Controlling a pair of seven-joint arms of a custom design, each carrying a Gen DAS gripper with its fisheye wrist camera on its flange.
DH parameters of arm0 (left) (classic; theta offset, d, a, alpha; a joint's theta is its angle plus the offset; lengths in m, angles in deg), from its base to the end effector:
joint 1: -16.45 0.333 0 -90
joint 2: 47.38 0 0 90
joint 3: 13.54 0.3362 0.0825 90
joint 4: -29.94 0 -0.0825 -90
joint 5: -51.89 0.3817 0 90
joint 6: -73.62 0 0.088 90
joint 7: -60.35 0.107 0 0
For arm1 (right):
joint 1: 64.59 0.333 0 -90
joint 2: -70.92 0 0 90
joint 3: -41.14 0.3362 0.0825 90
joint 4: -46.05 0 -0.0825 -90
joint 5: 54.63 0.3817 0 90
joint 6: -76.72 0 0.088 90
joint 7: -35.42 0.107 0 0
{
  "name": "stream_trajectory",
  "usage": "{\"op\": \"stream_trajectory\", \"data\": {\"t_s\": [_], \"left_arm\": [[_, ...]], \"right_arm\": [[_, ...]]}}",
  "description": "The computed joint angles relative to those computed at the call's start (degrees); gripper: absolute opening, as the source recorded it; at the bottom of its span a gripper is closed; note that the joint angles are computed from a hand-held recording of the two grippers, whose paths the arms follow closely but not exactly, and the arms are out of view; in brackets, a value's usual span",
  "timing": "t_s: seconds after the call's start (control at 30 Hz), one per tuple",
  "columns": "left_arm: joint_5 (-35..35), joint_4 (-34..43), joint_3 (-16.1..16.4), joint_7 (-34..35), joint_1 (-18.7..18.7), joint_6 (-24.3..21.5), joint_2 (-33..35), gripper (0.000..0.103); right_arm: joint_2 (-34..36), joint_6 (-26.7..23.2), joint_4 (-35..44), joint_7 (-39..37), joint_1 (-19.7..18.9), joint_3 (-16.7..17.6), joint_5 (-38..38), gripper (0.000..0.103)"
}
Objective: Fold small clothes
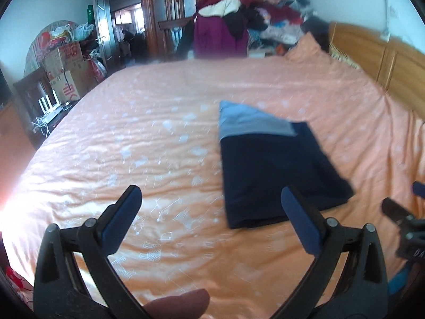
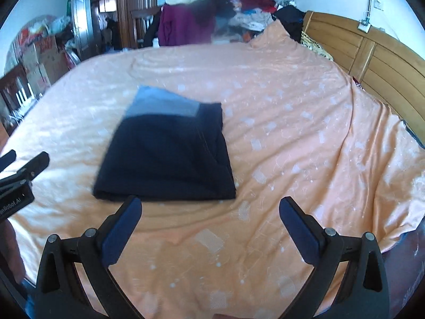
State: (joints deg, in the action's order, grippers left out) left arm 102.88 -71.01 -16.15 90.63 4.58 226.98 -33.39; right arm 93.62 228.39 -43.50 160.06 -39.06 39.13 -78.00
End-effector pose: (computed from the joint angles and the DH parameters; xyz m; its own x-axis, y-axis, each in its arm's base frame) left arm 0.6462 -0.1885 0.5141 0.1502 -0.9863 -0.0678 -0.6385 -0.0444 -0.7683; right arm 0.6591 0.3032 0.5143 0.1083 -0.9941 -0.0081 -0.7300 -0.0740 -0.6794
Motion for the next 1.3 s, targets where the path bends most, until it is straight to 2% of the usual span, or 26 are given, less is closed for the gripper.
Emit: {"op": "stream_trajectory", "data": {"t_s": [0.23,0.5,0.9,1.1,1.3], "left_arm": [[-1.11,-2.68,-1.15,-0.80,1.59,4.91,-4.42,0.103],[0.47,-4.10,-1.94,-1.42,1.93,6.15,-6.33,0.103],[0.98,-4.75,-3.32,-1.96,2.24,4.98,-7.63,0.103],[3.67,-4.89,-3.43,-3.82,2.01,3.69,-8.02,0.103],[1.83,-4.39,-3.74,-1.53,2.25,2.57,-7.04,0.103]], "right_arm": [[-5.27,2.56,-2.79,2.02,0.75,0.19,-2.37,0.103],[-8.58,2.63,-4.43,4.34,0.77,1.33,-5.80,0.103],[-9.68,2.19,-5.07,5.50,0.06,2.54,-7.06,0.103],[-9.87,2.16,-5.54,5.43,0.01,2.57,-7.40,0.103],[-8.88,1.28,-5.14,5.64,0.03,2.64,-7.71,0.103]]}}
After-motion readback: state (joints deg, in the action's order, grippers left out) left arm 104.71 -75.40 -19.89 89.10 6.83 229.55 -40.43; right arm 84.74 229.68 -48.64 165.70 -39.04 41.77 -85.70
